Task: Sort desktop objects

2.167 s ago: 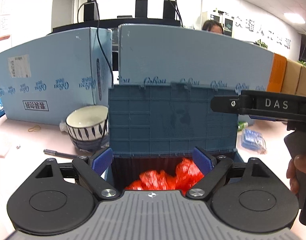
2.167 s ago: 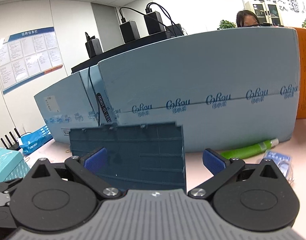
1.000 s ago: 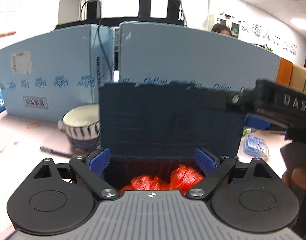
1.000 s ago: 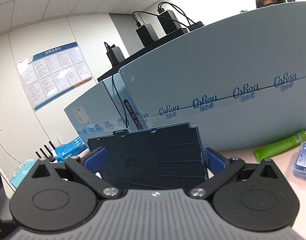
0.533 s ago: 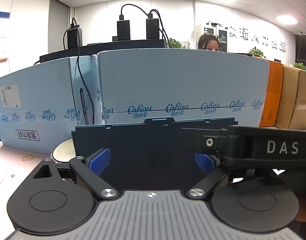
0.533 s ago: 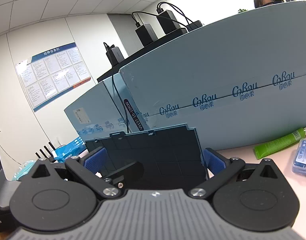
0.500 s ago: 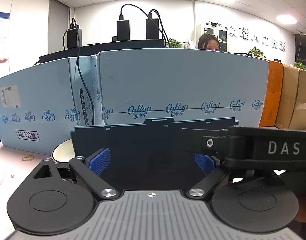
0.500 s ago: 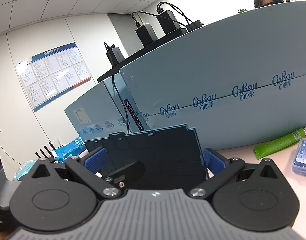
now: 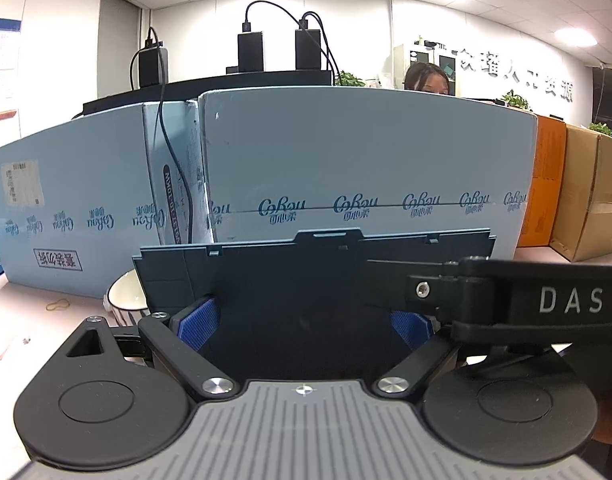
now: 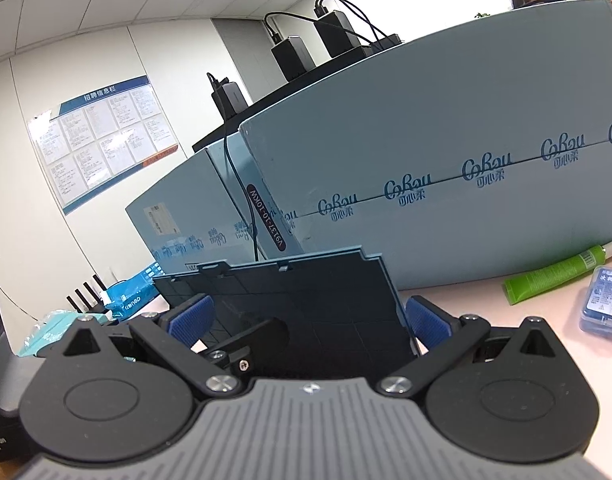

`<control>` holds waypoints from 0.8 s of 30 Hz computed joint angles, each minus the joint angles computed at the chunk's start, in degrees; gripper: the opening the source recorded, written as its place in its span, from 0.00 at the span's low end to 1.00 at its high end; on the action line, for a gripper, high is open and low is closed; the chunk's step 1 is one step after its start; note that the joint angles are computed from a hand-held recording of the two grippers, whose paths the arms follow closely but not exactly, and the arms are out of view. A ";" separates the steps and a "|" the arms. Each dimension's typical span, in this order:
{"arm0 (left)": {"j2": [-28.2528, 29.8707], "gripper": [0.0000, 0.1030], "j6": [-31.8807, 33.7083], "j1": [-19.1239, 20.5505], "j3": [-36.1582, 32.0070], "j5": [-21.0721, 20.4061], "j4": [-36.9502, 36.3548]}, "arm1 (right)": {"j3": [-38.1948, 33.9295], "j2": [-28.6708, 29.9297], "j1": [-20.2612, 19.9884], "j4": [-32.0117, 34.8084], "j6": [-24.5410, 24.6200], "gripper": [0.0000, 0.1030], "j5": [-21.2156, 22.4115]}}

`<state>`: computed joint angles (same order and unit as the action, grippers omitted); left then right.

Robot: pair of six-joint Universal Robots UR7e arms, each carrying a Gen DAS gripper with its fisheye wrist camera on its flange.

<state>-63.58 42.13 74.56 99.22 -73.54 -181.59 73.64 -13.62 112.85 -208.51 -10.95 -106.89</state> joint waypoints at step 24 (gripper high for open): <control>-2.51 0.88 -3.45 0.00 1.92 4.30 4.29 | 1.15 0.46 0.89 -0.26 0.10 1.00 -3.47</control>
<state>-66.09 38.68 74.56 101.14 -69.25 -177.29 74.79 -13.16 113.74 -208.77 -10.85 -110.36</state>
